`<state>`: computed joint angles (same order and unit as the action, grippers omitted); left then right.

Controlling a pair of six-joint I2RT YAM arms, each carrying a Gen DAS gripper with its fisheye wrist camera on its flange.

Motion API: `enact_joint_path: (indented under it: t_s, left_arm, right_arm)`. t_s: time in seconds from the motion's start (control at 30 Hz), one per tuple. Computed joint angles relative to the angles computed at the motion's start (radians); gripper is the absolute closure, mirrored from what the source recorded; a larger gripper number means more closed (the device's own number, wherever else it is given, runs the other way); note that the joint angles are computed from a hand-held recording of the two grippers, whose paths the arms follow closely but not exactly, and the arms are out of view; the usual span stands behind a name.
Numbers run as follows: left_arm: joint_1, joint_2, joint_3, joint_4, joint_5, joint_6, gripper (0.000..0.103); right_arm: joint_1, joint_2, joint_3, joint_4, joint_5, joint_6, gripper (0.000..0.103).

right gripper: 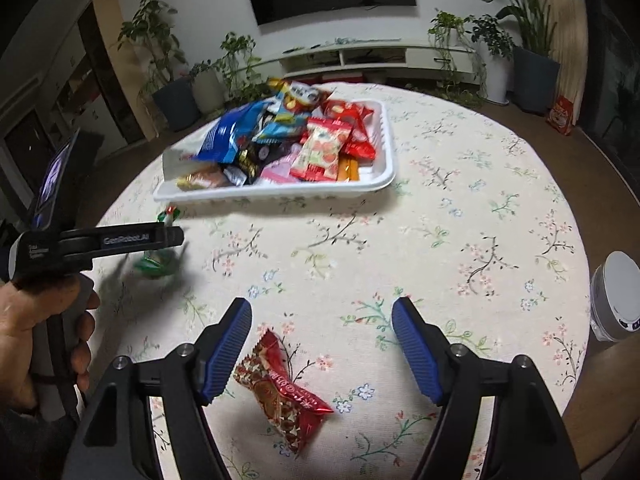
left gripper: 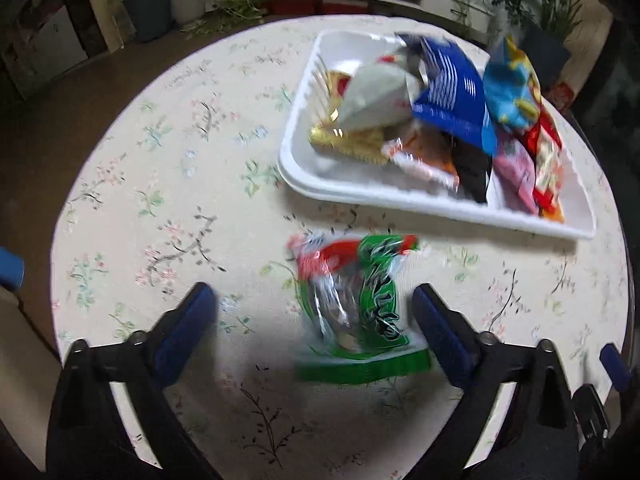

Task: Organize snacks
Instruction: 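Grasp the green-white packet with the left tool while the right tool grasps the red-gold candy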

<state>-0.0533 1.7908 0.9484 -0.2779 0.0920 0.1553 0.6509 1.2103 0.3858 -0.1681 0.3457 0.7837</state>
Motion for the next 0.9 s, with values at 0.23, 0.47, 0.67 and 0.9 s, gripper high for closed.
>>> enact_joint_path:
  t_s: [0.23,0.47,0.67,0.9]
  left_arm:
    - [0.030,-0.031,-0.016,0.020,0.024,0.045,0.068]
    - [0.106,-0.050,-0.058,0.038,0.097,0.182,0.075]
    - [0.211,-0.137,-0.134,-0.023,0.240,0.309,0.075]
    - [0.293,-0.235,-0.231,-0.112,0.352,0.439,0.075]
  right_arm:
    - [0.009,0.015,0.000,0.003,-0.012,-0.011,0.029]
    - [-0.020,-0.102,-0.043,-0.021,-0.040,0.013,0.029]
    - [0.023,-0.198,-0.056,-0.074,-0.051,0.004,0.028]
    - [0.132,0.069,0.062,-0.083,-0.023,-0.049,0.033]
